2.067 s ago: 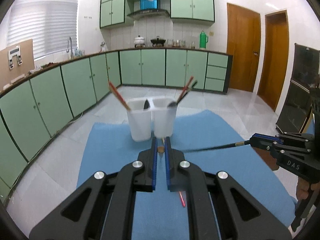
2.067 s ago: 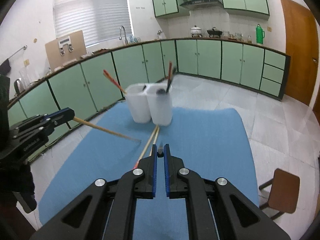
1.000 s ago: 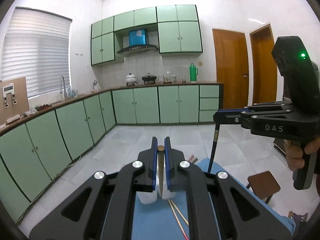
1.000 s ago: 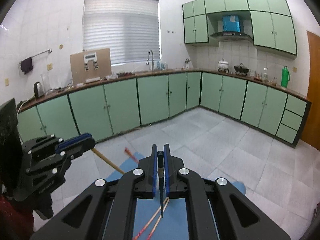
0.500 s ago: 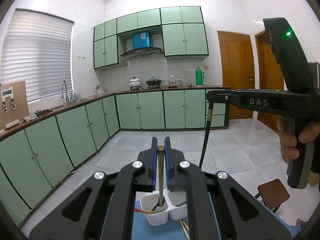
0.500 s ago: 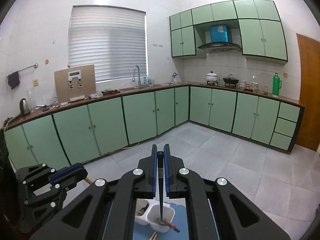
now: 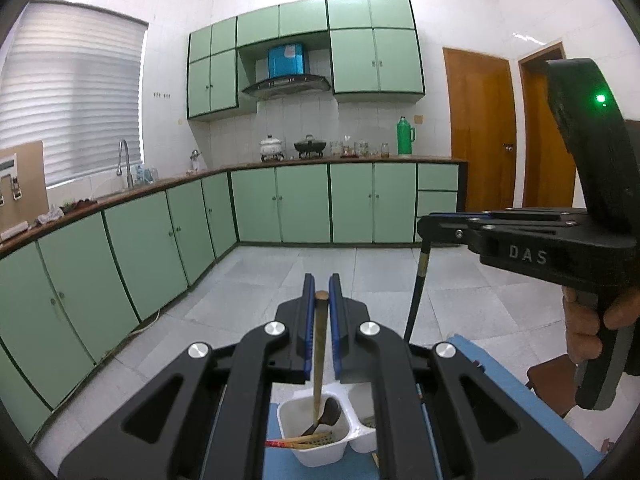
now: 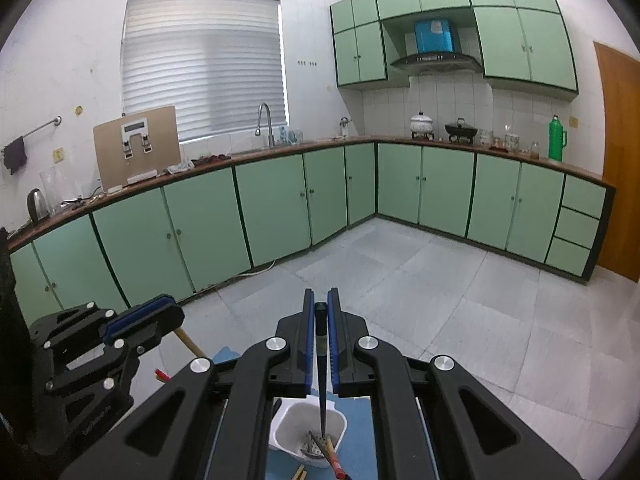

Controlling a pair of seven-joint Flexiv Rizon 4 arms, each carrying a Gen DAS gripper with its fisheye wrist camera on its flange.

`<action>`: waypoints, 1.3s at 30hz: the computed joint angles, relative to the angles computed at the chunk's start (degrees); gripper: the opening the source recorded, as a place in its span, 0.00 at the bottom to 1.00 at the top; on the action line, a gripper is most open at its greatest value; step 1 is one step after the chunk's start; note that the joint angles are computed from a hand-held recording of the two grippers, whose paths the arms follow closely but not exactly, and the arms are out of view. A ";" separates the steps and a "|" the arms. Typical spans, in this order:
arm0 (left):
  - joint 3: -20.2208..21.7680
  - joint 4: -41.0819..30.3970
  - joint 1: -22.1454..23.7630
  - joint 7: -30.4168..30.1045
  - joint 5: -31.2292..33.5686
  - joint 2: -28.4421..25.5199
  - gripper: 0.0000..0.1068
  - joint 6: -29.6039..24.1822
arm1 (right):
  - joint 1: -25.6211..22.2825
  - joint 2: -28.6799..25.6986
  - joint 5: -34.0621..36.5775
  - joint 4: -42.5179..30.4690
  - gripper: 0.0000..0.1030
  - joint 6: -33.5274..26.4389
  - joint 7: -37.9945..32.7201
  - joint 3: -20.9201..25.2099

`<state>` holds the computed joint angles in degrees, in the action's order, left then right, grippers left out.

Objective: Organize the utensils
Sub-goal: 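Carry both chopsticks over the white holder and open both tools to drop them, then move both open tools back over the last two red-patterned chopsticks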

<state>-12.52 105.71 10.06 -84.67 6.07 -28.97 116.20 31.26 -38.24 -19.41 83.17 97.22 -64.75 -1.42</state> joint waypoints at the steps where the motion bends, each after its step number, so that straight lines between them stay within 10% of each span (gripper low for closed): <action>1: -0.51 -0.20 0.59 -0.06 0.28 -0.28 0.06 -0.82 | -0.76 -0.22 -0.09 0.03 0.06 -0.36 -0.30 1.14; 8: -1.51 1.27 2.41 -0.55 -0.54 -0.43 0.09 -2.63 | -1.70 -0.13 0.80 1.39 0.12 -0.59 -0.06 2.01; 15: -2.01 5.65 4.67 -3.38 0.33 2.87 0.37 -0.31 | 2.79 4.20 4.33 8.61 0.40 5.49 1.70 -4.78; 26: 6.77 18.86 -1.96 -9.16 -0.40 9.54 0.68 7.53 | 22.46 12.67 24.53 28.36 0.80 15.71 -7.97 -21.46; 39: 10.43 31.67 -5.95 -10.43 0.41 6.90 0.82 13.83 | 41.68 11.33 48.11 39.41 0.94 19.02 -19.32 -30.45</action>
